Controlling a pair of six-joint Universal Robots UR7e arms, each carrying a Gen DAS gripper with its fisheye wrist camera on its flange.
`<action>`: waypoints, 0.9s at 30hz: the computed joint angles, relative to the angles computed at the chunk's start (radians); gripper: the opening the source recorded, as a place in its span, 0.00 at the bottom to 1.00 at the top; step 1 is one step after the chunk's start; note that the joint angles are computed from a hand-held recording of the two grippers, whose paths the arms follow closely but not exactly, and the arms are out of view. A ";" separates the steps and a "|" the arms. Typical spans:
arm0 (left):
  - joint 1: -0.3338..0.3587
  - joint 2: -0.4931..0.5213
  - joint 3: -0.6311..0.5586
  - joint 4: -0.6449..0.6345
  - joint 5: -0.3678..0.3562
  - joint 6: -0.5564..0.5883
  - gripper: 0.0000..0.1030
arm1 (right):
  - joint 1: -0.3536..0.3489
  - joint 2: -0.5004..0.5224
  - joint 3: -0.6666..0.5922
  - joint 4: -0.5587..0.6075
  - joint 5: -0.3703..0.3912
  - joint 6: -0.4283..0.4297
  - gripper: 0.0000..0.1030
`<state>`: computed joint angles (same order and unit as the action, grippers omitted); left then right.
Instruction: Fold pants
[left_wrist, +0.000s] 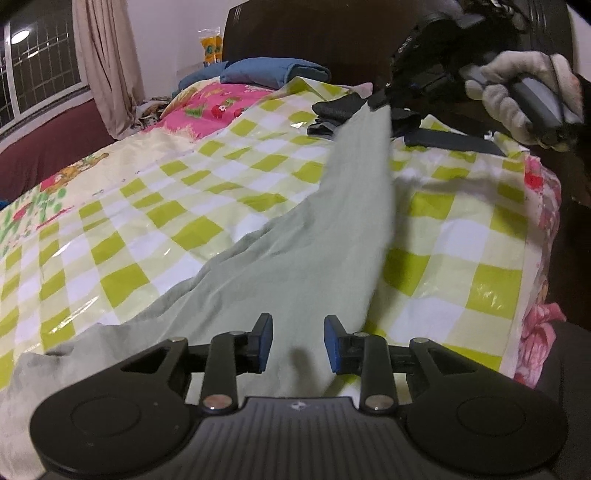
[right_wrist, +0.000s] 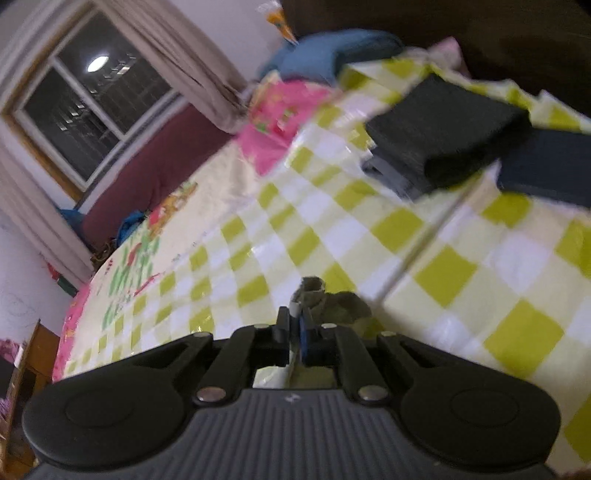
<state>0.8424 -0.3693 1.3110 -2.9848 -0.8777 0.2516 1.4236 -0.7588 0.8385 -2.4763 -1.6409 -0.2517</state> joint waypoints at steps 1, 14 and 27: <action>0.002 0.000 -0.001 0.003 -0.007 -0.004 0.45 | 0.001 -0.016 0.028 -0.022 0.012 -0.015 0.06; 0.001 0.062 -0.075 0.051 0.059 0.010 0.24 | -0.020 -0.045 0.039 0.047 0.026 0.079 0.06; 0.012 0.016 -0.027 0.068 0.044 -0.031 0.23 | -0.056 -0.093 0.156 -0.048 -0.224 0.020 0.11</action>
<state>0.8541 -0.3536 1.2843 -2.9168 -0.8333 0.2202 1.3672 -0.8519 0.9942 -2.5248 -1.8653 -0.2321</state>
